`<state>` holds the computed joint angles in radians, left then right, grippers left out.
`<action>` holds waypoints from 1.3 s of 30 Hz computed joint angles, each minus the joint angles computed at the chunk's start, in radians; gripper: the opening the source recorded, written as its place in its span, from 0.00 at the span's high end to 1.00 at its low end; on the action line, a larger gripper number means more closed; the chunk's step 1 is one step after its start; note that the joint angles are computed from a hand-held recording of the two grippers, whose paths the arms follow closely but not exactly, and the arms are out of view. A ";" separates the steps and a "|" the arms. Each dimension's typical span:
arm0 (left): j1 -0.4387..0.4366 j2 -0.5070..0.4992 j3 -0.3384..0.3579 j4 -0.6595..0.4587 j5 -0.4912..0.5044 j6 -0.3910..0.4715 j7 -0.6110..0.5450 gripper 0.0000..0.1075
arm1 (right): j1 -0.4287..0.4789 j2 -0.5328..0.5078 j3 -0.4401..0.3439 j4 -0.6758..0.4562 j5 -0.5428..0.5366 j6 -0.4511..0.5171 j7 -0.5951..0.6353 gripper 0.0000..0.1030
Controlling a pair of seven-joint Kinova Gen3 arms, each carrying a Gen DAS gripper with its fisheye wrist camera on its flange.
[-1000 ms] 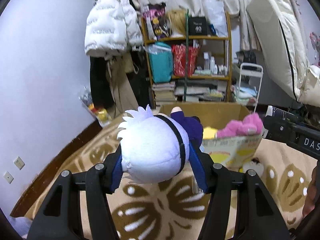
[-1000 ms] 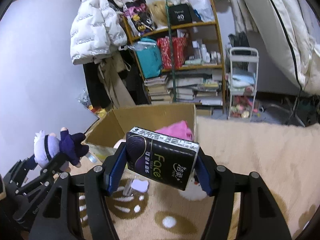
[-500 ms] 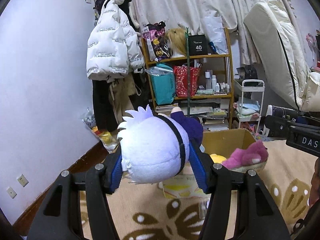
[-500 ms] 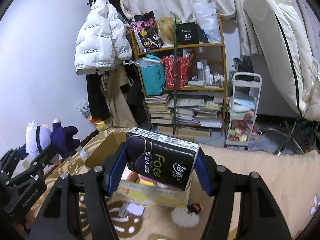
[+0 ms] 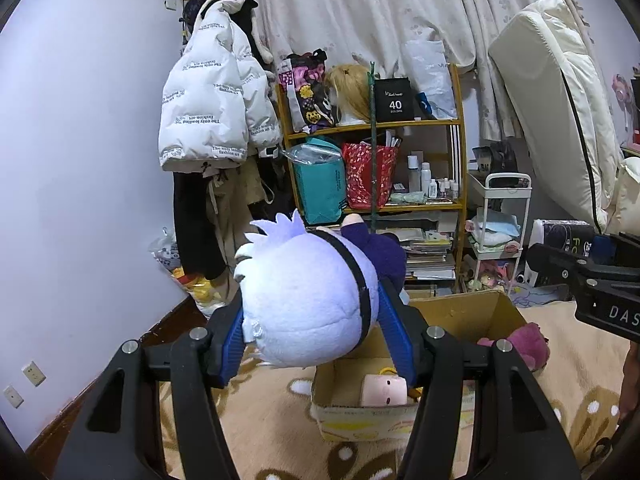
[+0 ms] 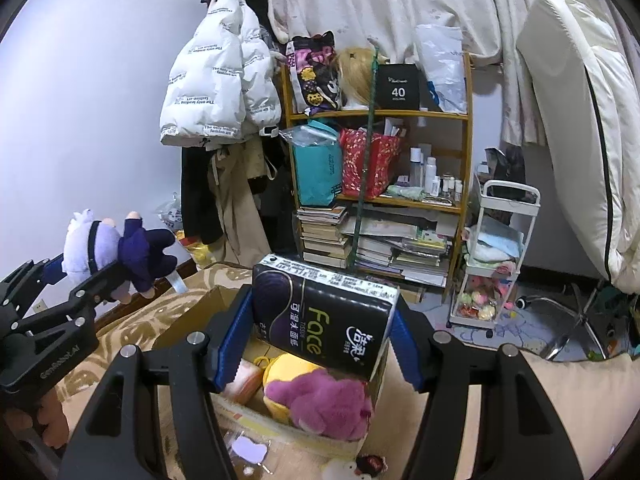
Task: Organize soft objects
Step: 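Carry the doll and tissue pack over the box and release them inside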
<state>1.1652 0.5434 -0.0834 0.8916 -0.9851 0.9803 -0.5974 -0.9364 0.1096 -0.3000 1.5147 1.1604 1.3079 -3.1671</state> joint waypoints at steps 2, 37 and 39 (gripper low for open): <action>-0.012 0.009 0.005 -0.008 0.016 -0.005 -0.003 0.45 | 0.013 0.000 0.007 0.008 -0.007 -0.029 0.005 0.35; -0.101 0.099 0.013 -0.076 0.317 -0.065 -0.215 0.44 | 0.157 -0.032 0.033 0.151 -0.119 -0.318 -0.082 0.34; -0.100 0.097 0.013 -0.073 0.322 -0.069 -0.217 0.43 | 0.154 -0.030 0.029 0.153 -0.112 -0.315 -0.090 0.34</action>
<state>1.0650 0.6399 -0.0707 0.8189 -0.6632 0.9115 -0.8147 -0.7823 0.0801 -0.2706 1.6680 1.0482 0.9926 -3.2574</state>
